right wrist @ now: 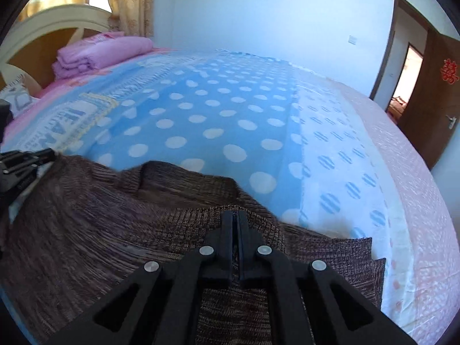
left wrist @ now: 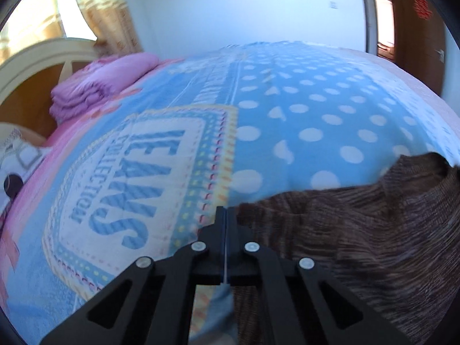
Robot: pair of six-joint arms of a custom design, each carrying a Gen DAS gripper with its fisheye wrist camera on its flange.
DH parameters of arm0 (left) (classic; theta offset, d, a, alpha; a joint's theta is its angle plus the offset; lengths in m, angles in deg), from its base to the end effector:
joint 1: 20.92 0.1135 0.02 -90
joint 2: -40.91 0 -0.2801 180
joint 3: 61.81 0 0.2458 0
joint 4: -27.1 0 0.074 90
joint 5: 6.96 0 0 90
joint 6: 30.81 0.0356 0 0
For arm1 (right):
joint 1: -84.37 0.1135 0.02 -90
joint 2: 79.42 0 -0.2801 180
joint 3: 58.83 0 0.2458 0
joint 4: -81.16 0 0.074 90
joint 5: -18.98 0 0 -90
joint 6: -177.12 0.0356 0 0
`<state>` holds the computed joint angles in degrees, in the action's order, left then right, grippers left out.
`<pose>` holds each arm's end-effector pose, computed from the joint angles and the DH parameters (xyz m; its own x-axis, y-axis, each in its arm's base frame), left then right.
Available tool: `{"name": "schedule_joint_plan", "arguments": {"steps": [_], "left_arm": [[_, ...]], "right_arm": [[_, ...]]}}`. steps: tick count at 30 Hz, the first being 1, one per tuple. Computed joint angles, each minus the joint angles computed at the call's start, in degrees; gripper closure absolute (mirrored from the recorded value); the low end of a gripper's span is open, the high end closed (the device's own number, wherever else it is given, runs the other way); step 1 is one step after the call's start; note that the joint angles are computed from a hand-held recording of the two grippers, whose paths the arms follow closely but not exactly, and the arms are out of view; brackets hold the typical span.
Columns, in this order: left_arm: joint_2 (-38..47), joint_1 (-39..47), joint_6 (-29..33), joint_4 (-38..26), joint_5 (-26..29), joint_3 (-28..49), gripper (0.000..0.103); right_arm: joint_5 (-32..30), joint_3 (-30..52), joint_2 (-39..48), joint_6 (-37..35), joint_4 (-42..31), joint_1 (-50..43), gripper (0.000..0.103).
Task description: Fold small clothes
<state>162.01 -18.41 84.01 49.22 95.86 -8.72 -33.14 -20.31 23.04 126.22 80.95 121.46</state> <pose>0.3324 0.0067 0.0474 -0.6042 0.3832 -0.6986 0.4024 0.9035 0.1476 0.1990 0.1230 0.0743 -0.7226 0.0777 -0.6869 0.2491 0.9562 -0.1538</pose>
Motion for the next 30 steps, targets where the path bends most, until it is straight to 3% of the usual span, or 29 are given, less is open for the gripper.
{"name": "schedule_joint_plan", "arguments": {"steps": [3,4,5,6,7,8,10,12,15,17,20,22,25,28,30], "left_arm": [[-1.3,0.7,0.4,0.4,1.6,-1.6,0.101],[-1.8,0.7,0.5,0.9,1.7,-2.4,0.097],[-2.2,0.4,0.8,1.3,1.3,-3.1,0.079],[-2.5,-0.1,1.3,1.9,0.5,-3.7,0.054],[-2.4,-0.6,2.1,4.6,-0.3,-5.3,0.043],[-2.2,-0.9,2.4,7.2,-1.2,-6.5,0.038],[-2.3,-0.7,2.5,9.6,-2.2,-8.1,0.038],[-3.5,1.1,1.4,7.0,-1.2,-7.9,0.038],[-4.8,5.4,1.7,3.3,1.9,-7.6,0.039],[-4.5,7.1,2.8,3.8,1.6,-8.2,0.039],[-4.0,10.2,3.9,1.3,3.1,-7.8,0.039],[-4.2,12.0,4.3,0.5,3.9,-7.7,0.039],[-4.5,15.6,4.4,0.0,6.8,-7.9,0.04],[-3.3,17.8,3.8,-0.2,9.1,-7.8,0.04],[-3.5,18.1,3.7,-0.3,9.4,-7.9,0.039]], "right_arm": [[-2.8,0.5,2.5,-0.8,1.0,-1.4,0.1],[-1.6,0.9,2.6,-0.3,0.1,-0.7,0.096],[0.4,1.9,2.2,0.7,-2.5,0.8,0.09],[1.6,2.5,1.6,1.5,-3.8,2.3,0.072],[2.3,2.7,0.4,1.4,-3.6,3.7,0.061],[2.7,3.9,-0.3,1.2,-4.6,5.5,0.061],[0.2,6.1,-0.4,-0.7,-4.4,7.7,0.061],[-6.0,7.8,1.2,-3.6,0.5,9.3,0.061],[-9.4,13.9,7.9,-4.1,-0.3,10.1,0.061],[-15.7,18.8,14.0,-4.4,-0.8,8.2,0.061],[-12.2,22.2,15.2,-2.5,-4.0,9.0,0.061],[-9.6,19.9,12.6,-0.5,-1.6,10.4,0.061],[-5.6,20.3,11.1,-3.4,-2.5,13.2,0.061],[-11.1,22.7,11.6,-2.3,-3.4,10.6,0.061],[-18.6,24.8,14.5,-1.2,-2.7,6.7,0.061]]}}
